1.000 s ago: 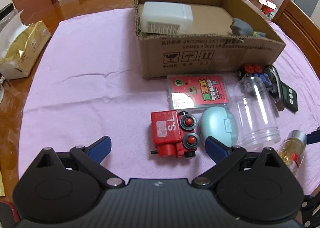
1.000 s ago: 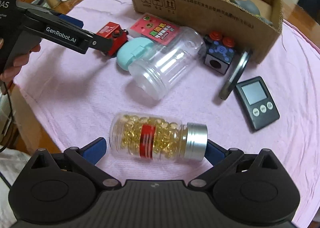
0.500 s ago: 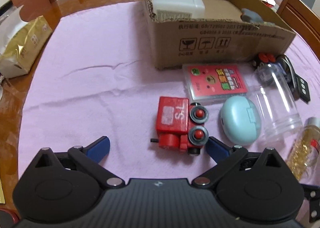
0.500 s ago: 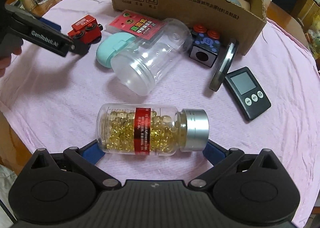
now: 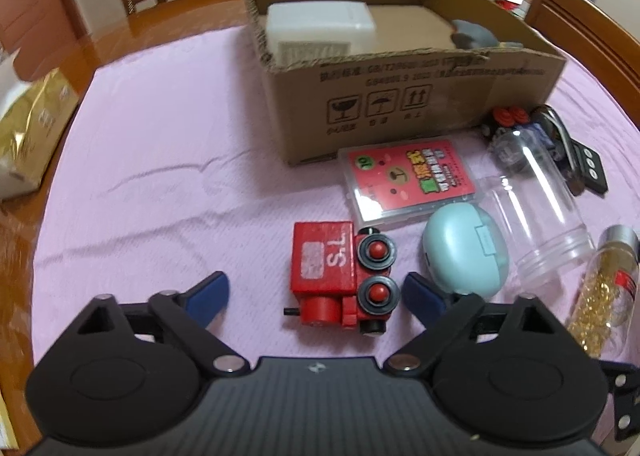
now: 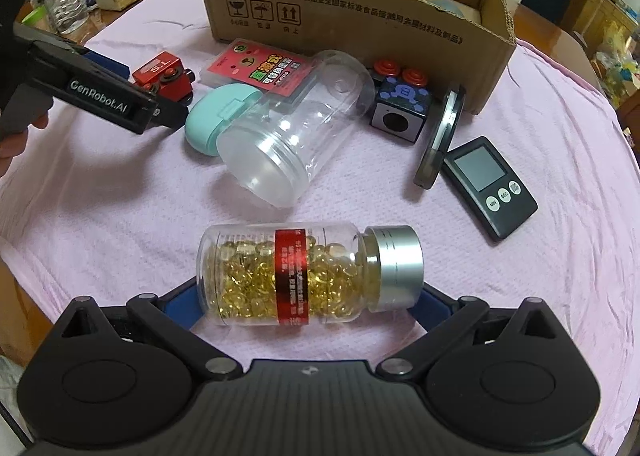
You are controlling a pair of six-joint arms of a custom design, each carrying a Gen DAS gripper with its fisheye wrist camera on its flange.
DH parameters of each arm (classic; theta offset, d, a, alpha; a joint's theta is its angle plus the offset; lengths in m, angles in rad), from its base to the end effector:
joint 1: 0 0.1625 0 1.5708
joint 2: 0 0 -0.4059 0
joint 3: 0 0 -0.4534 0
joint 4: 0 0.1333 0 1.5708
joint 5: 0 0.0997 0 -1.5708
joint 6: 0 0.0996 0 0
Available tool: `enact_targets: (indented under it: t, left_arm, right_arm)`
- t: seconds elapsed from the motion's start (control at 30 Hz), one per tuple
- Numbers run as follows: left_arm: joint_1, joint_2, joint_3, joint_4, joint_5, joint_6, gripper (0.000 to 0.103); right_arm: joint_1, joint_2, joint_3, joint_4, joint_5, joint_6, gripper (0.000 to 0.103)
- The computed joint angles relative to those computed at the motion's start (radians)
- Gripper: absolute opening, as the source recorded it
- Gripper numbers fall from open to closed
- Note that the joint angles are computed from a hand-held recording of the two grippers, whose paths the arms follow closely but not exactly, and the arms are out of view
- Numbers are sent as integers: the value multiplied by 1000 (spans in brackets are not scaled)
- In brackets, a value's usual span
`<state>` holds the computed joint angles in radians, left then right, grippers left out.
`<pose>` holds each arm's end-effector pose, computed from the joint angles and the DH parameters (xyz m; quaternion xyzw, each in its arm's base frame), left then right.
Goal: Organize rigid objects
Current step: 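Close the left tool on the red robot while the right tool grasps the capsule bottle, then lower both held items into the cardboard box and open both tools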
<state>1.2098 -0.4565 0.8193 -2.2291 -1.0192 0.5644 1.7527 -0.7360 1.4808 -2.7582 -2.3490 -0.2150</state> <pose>-0.1473 -0.9153 0.1284 0.3889 0.8695 -0.1136 0.2823 0.1989 -0.7307 0.1063 0.0963 -0.9014 0.1969 0.3734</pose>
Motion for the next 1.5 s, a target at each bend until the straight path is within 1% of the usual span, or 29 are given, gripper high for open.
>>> enact_targets:
  t: [0.07,0.17,0.23,0.3,0.33,0.37,0.43,0.63,0.73,0.8,0.9,1.03,1.13,1.33,1.5]
  left_arm:
    - [1,-3,1,3,-16,32,81]
    - [0,-7,8,-6,-30,73,76]
    - [-1,-9,15,-21,-32,96,75]
    - [1,-15,20,-16,-47,79,62]
    - [4,-19,15,5,-69,63,53]
    - [6,-19,9,21,-82,47,52]
    - [5,-22,18,9,-85,39,49]
    - [5,-35,39,-6,-84,27,49]
    - [6,-41,47,-7,-73,23,49]
    - [7,-44,49,-5,-69,15,49]
    - [8,-45,50,-10,-68,5,49]
    - [5,-45,57,-22,-57,2,49]
    - [5,-45,57,-22,-55,-4,49]
    - [0,-51,62,-12,-49,0,48]
    - [-8,-57,64,12,-30,22,48]
  right_arm:
    - [1,2,1,-6,-3,4,103]
    - [1,6,-1,-13,-5,8,103]
    - [2,9,-1,-18,-7,11,103]
    - [1,10,0,-23,-8,11,103]
    - [2,11,-1,-25,-10,13,103]
    - [2,12,-1,-25,-11,16,103]
    - [2,14,-2,-29,-13,19,103]
    - [8,27,-20,-9,-39,54,103]
    - [12,28,-18,-40,-39,38,103]
    - [12,33,-29,-30,-40,36,103]
    - [17,47,-43,-23,-62,12,103]
    - [19,56,-50,-23,-83,-5,99]
    - [21,52,-49,-16,-81,0,96]
    - [23,44,-52,25,-77,17,96]
    - [27,36,-50,54,-73,-4,96]
